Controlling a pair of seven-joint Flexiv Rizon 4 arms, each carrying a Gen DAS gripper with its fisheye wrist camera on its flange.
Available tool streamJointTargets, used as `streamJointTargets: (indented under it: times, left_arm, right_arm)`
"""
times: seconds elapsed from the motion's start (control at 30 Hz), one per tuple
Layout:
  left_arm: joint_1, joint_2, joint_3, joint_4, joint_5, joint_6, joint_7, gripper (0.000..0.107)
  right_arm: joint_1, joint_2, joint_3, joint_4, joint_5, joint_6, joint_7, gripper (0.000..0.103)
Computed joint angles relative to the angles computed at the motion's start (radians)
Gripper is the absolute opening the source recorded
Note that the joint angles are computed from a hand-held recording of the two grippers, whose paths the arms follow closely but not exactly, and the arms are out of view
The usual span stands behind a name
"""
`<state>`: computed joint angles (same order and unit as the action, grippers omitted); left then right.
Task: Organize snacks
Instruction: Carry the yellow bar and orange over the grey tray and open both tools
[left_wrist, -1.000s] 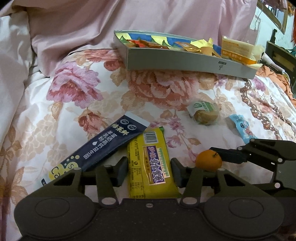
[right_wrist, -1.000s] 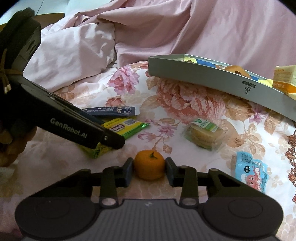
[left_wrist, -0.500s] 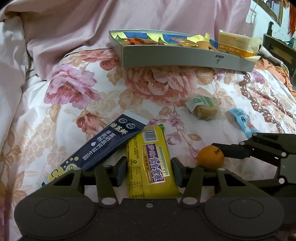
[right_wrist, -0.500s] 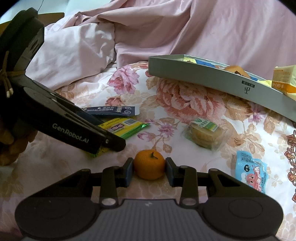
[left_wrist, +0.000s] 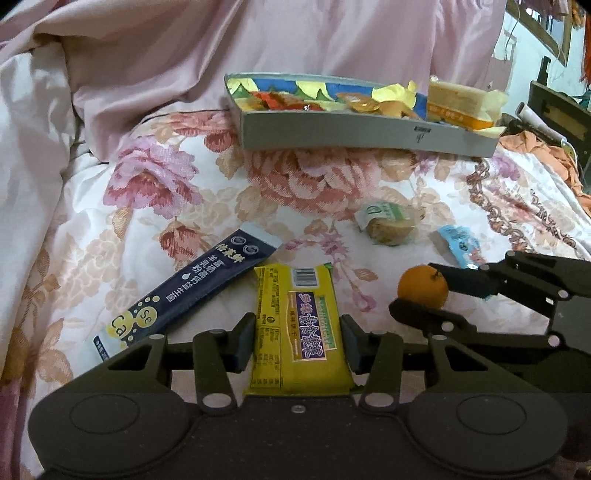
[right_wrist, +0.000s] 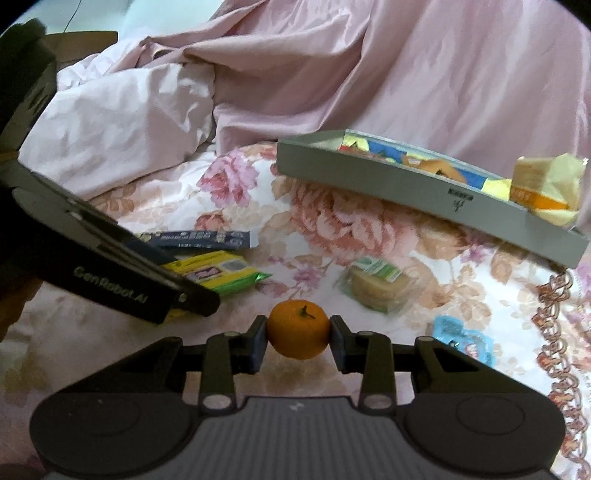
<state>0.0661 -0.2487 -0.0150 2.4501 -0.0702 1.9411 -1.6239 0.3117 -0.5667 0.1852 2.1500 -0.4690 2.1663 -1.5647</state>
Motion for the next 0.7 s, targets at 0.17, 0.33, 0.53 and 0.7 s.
streamJointTargets:
  times: [0.17,0.33,0.53,0.7]
  left_arm:
    - [-0.106,0.02,0.063,0.024,-0.076,0.036,0.033,0.05]
    - [-0.196,0.029,0.096,0.062,-0.18,0.141,0.079,0.05]
    - [-0.237,0.036,0.083,0.08,-0.304,0.235,0.105,0.05]
    - [-0.258,0.026,0.07,0.054,-0.401,0.277,0.138,0.05]
  right_arm:
    - [0.017,0.026,-0.01,0.02,0.04,0.027,-0.019,0.04]
    - [0.029,0.041,-0.016,0.028,0.075,0.059,-0.032,0.04]
    - [0.035,0.046,-0.022,0.023,0.103,0.101,-0.037,0.04]
    - [0.048,0.041,-0.034,0.007,0.137,0.134,-0.045,0.04]
